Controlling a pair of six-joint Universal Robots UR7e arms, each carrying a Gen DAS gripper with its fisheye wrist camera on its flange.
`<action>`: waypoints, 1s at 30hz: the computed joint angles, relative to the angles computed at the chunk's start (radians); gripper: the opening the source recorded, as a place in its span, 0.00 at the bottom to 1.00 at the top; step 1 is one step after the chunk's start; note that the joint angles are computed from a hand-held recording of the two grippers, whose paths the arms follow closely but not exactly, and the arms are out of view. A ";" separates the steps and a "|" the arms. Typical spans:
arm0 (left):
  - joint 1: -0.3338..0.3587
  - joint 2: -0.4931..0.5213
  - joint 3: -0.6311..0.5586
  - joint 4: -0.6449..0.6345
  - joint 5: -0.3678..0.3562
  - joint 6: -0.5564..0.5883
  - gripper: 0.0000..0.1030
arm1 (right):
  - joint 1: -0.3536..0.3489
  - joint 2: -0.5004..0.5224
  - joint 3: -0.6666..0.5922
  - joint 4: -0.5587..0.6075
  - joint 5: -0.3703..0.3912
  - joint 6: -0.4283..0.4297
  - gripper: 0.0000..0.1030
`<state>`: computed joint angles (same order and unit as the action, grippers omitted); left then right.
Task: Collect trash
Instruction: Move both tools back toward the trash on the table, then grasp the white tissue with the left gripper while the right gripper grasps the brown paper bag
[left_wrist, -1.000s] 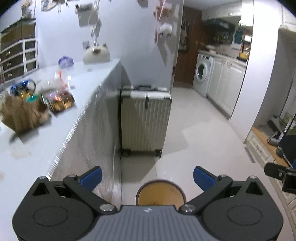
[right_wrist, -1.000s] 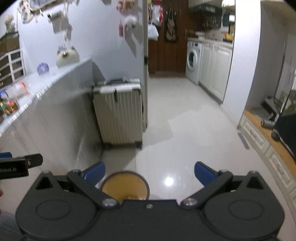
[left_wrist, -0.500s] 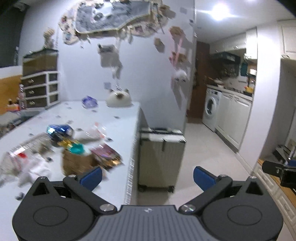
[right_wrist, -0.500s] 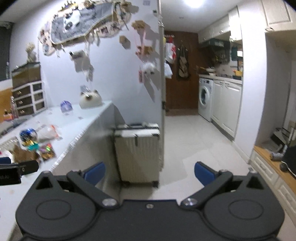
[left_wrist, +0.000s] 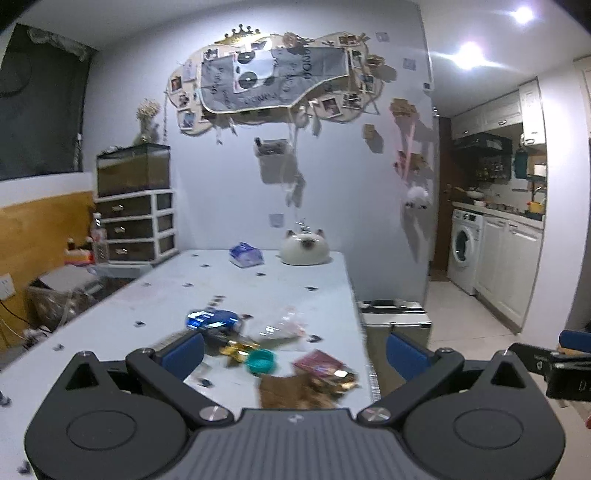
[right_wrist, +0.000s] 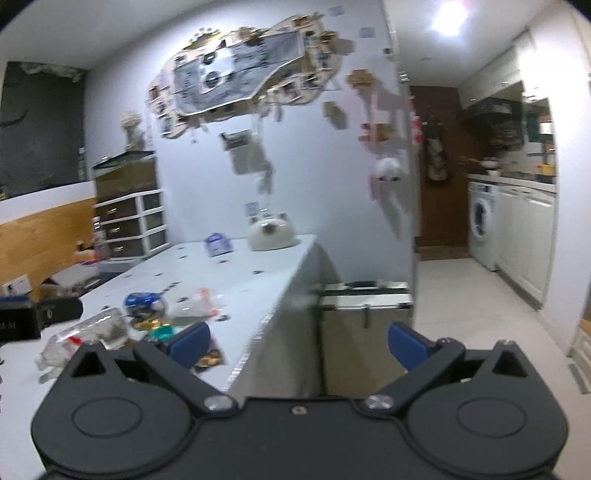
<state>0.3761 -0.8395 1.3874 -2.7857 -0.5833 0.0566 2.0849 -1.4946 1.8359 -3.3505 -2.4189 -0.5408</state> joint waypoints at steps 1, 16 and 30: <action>0.007 -0.002 -0.006 0.002 0.007 0.011 1.00 | -0.002 0.010 -0.007 0.009 0.013 0.003 1.00; 0.146 -0.094 0.047 0.199 0.020 -0.178 1.00 | -0.056 0.186 -0.074 0.104 0.110 0.129 1.00; 0.226 -0.105 0.084 0.211 -0.020 -0.193 1.00 | -0.106 0.325 -0.188 0.300 0.220 0.328 0.84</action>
